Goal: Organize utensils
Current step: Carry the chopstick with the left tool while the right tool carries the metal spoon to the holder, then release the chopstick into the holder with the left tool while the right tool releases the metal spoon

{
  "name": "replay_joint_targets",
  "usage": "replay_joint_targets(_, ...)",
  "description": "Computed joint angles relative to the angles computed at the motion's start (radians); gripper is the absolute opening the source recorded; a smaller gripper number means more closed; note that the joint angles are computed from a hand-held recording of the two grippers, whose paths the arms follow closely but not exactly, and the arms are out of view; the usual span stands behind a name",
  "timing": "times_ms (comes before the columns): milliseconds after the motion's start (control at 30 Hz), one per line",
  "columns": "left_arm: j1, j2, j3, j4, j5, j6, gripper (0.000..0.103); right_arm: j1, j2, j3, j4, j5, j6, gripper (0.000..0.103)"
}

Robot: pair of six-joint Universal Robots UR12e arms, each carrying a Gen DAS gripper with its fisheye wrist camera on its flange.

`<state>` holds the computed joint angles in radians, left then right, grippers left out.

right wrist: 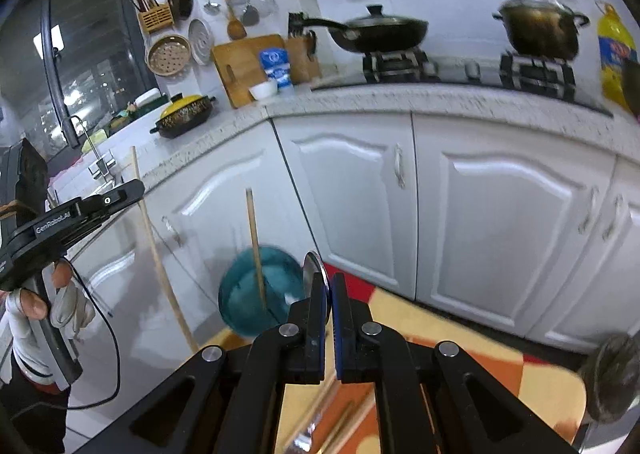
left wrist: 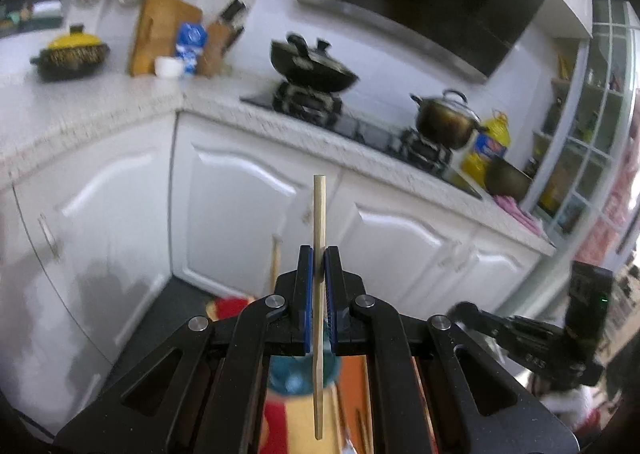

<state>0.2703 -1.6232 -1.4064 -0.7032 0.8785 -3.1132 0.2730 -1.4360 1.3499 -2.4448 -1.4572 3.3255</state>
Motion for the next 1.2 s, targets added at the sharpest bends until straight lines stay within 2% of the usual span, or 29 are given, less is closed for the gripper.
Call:
replay_joint_targets(100, -0.014, -0.024, 0.016, 0.069, 0.052, -0.044, 0.004, 0.014, 0.042, -0.062, -0.004, -0.044, -0.016, 0.003)
replay_joint_targets(200, -0.036, -0.042, 0.008, 0.159, 0.142, -0.078, 0.004, 0.03, 0.091, -0.127, -0.01, -0.094, -0.031, 0.002)
replay_joint_targets(467, -0.073, -0.087, 0.004, 0.202, 0.246, -0.08, 0.004, 0.075, 0.208, -0.243, 0.002, -0.226, -0.121, 0.002)
replay_joint_targets(667, -0.085, -0.1, -0.006, 0.193, 0.267, -0.058, 0.004, 0.095, 0.247, -0.263, 0.034, -0.244, -0.187, 0.002)
replay_joint_targets(800, -0.087, -0.096, -0.025, 0.159, 0.268, -0.034, 0.004, 0.097, 0.248, -0.253, 0.067, -0.227, -0.215, 0.003)
replay_joint_targets(1000, -0.089, -0.084, -0.05, 0.099, 0.268, -0.016, 0.004, 0.083, 0.24, -0.232, 0.13, -0.166, -0.179, 0.004)
replay_joint_targets(1100, -0.09, -0.077, -0.063, 0.087, 0.274, -0.01, 0.004, 0.073, 0.229, -0.211, 0.139, -0.112, -0.153, 0.005)
replay_joint_targets(1200, -0.089, -0.072, -0.063, 0.053, 0.268, -0.01, 0.004, 0.051, 0.219, -0.197, 0.154, -0.023, -0.088, 0.006)
